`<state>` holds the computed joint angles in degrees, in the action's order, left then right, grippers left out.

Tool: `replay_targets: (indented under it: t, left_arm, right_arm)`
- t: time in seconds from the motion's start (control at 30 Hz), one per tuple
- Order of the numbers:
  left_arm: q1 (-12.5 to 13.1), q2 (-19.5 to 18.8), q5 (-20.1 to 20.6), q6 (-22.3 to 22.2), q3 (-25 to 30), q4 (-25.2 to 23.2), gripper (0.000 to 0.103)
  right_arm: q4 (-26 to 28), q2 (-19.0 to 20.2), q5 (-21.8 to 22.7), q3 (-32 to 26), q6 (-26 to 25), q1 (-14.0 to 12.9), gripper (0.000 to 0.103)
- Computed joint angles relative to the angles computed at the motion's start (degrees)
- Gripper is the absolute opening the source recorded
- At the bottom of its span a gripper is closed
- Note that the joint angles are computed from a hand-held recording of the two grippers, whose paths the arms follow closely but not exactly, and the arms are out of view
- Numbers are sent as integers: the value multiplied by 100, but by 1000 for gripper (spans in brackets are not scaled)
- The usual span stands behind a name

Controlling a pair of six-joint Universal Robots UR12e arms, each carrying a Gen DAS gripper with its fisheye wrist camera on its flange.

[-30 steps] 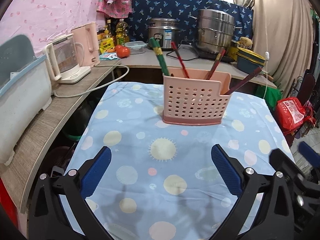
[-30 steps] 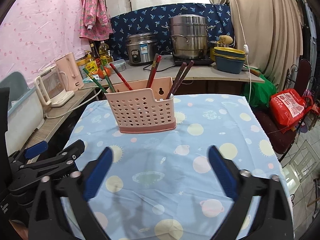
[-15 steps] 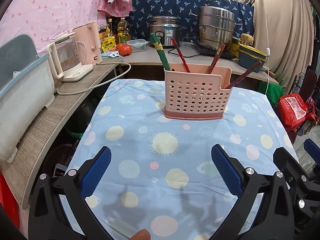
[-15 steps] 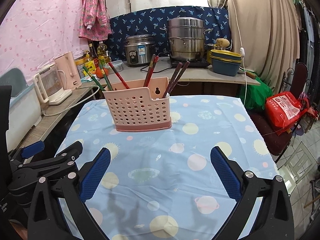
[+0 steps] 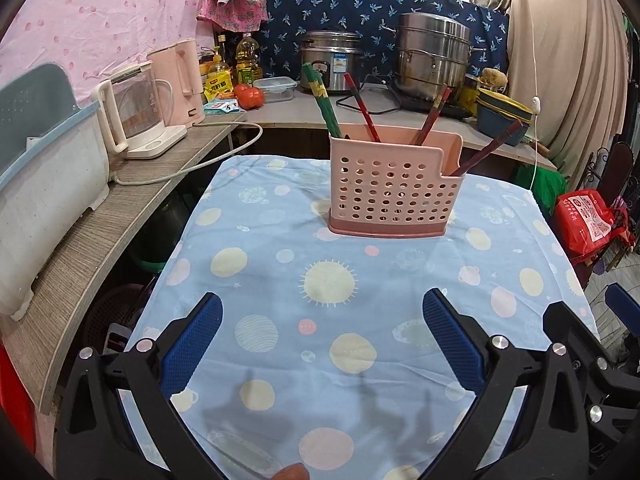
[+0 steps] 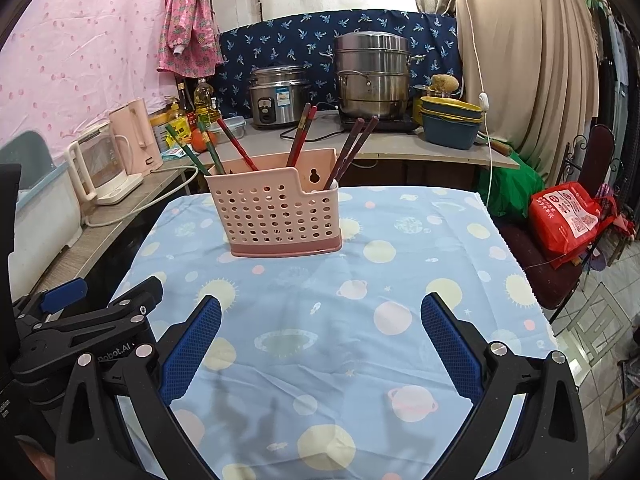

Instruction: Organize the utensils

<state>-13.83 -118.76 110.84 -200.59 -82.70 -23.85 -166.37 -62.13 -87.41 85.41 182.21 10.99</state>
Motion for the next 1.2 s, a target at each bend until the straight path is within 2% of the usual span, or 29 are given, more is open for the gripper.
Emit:
replay_targets:
  t: [1.2]
  left_arm:
    - [-17, 3, 136, 103, 3, -70, 96]
  right_arm:
    - [-2, -17, 0, 69, 0, -2, 97]
